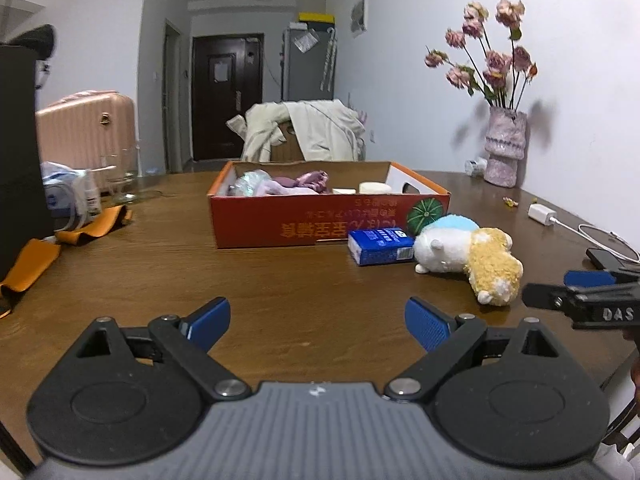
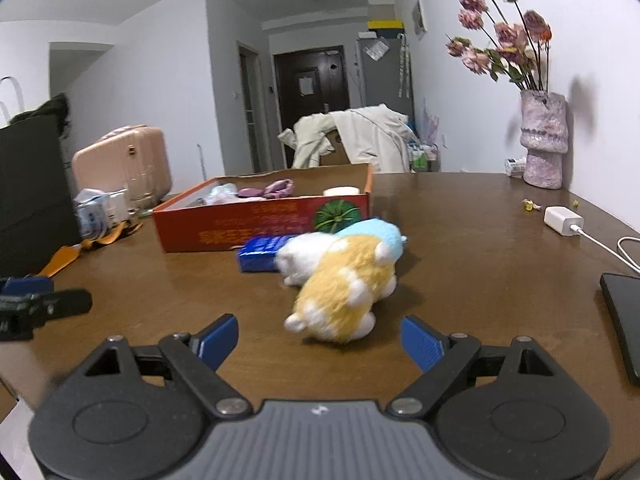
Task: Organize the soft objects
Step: 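Withdraw both tools toward the white-and-yellow plush sheep, then grasp the white-and-yellow plush sheep with both tools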
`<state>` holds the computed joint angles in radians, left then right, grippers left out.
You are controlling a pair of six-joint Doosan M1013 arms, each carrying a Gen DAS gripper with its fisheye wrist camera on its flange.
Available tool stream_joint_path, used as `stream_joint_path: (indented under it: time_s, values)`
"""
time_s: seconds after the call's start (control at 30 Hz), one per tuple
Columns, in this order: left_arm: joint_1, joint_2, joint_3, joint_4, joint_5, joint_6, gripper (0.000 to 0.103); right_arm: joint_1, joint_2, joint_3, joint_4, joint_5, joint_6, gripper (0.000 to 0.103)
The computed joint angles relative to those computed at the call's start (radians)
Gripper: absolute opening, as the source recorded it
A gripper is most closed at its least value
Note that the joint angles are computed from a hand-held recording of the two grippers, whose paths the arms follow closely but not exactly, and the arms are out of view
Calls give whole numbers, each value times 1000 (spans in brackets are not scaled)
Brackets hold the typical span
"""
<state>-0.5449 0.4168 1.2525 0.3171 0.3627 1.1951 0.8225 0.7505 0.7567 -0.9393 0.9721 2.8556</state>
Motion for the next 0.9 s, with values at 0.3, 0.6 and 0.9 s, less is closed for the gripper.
stream_joint_path:
  time_s: [0.3,0.6,0.9]
  values:
    - [7,114,-179,-17,106,-8,96,-86,80,-166,280,-18,-231,83]
    - [30,166,-269,-42,170,-59,96,-118,32,-91,485,-294,-398,83]
    - [15,213,-333,-135,218,42,96,-105,178,-343,400,-2,-405,88]
